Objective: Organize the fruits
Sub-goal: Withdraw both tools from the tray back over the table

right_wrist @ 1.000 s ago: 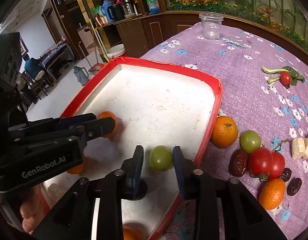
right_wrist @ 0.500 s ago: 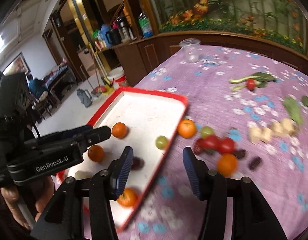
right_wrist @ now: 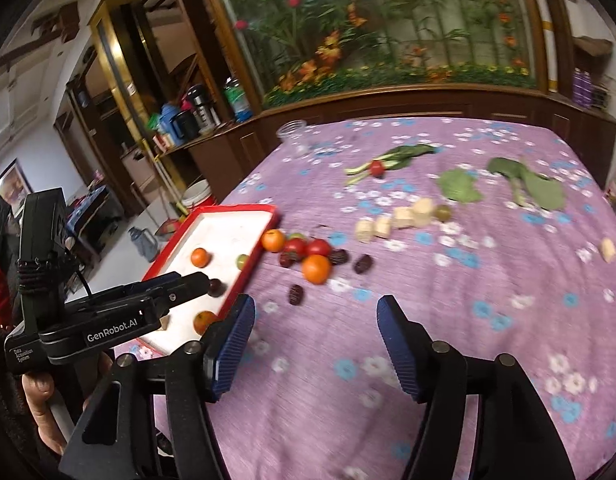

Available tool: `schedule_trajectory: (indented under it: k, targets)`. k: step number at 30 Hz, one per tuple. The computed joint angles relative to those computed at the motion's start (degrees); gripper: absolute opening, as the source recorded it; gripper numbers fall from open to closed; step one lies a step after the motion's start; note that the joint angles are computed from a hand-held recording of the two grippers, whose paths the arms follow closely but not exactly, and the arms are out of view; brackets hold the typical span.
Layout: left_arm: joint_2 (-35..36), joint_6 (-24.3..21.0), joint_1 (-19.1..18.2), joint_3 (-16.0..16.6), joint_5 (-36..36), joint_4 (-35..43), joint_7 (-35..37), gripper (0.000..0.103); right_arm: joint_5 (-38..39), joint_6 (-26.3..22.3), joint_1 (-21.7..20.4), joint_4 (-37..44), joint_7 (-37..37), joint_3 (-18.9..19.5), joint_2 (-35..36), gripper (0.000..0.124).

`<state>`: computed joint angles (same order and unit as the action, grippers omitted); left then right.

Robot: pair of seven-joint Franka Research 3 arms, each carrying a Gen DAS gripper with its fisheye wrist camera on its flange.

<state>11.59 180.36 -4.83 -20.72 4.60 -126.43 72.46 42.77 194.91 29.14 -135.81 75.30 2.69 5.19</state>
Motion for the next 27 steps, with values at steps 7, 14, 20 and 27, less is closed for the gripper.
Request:
schedule_trajectory:
  k: [7, 14, 20, 27]
  targets:
    - [-1.23, -0.57, -5.0, 2.67, 3.24, -1.07, -3.07, 0.049, -13.98, 2.84, -6.9, -9.45, 14.74, 3.28, -5.21, 0.065]
    - [-1.39, -0.77, -6.54, 3.14, 4.96, -1.18, -4.64, 0.049, -18.71, 3.99, -8.55, -13.14, 19.34, 3.21, -7.8, 0.065]
    - [-0.35, -1.77, -8.31, 4.35, 6.91, 0.36, -5.91, 0.049, -20.16, 3.71, -9.3, -13.67, 20.21, 2.58, -8.32, 0.065]
    - [2.33, -3.33, -8.13, 4.1, 6.91, 3.19, -6.41, 0.049, -25.92, 3.24, -10.75, -13.11, 24.5, 0.83, -6.92, 0.066]
